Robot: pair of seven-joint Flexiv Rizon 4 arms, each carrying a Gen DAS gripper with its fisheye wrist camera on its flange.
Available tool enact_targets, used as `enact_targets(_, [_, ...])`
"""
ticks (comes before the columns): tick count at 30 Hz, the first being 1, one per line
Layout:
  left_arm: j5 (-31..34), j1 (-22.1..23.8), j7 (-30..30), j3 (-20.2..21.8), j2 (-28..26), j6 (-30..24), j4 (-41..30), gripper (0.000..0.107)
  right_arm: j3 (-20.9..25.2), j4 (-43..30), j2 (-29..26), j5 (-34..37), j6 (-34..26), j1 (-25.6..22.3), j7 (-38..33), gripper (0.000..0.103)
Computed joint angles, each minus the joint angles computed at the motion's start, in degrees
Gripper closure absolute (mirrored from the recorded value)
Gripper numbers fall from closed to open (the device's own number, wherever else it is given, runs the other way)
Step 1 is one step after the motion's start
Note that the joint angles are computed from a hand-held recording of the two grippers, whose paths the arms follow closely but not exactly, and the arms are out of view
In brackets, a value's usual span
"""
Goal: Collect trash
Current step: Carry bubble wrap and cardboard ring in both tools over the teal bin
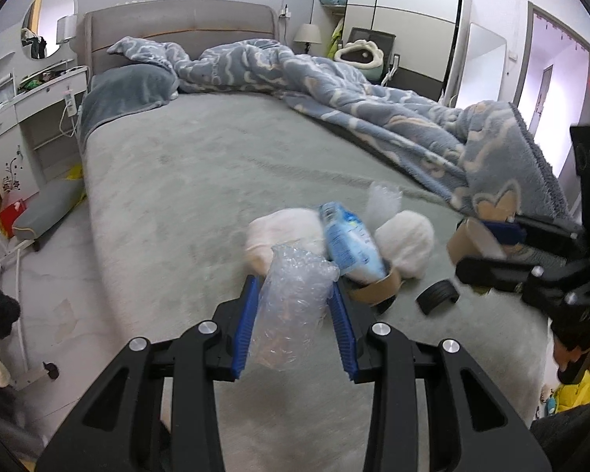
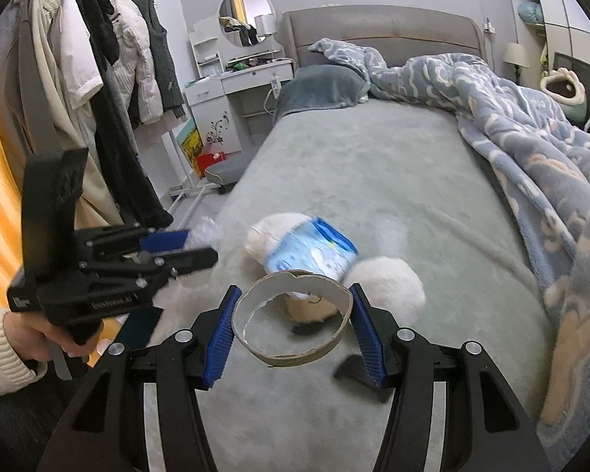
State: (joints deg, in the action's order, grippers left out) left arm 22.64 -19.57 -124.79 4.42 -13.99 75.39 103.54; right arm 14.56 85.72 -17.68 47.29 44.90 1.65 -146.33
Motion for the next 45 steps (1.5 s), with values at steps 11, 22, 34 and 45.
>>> enact_targets(11, [-3.87, 4.31, 2.84, -1.37, 4.73, -2.23, 8.48, 0.067, 1.52, -0.57, -0.13, 0.61, 0.65, 3.53, 0.97, 0.047])
enact_targets(22, [-7.47, 9.38, 6.19, -2.05, 9.8, -2.68, 16.93, 0.067, 3.51, -0.55, -1.51, -4.3, 2.06, 8.92, 4.07, 0.047])
enact_targets(34, [-15.91, 13.98, 12.0, -2.56, 13.96, -7.22, 25.39, 0.067, 6.0, -0.91, -3.53, -8.54, 2.03, 13.4, 7.48, 0.047])
enact_targets(45, [-24.55, 15.86, 16.92, -2.37, 15.57, -9.73, 32.54, 0.067, 6.33, 1.21, -4.33, -13.3, 0.47, 16.99, 12.22, 0.047])
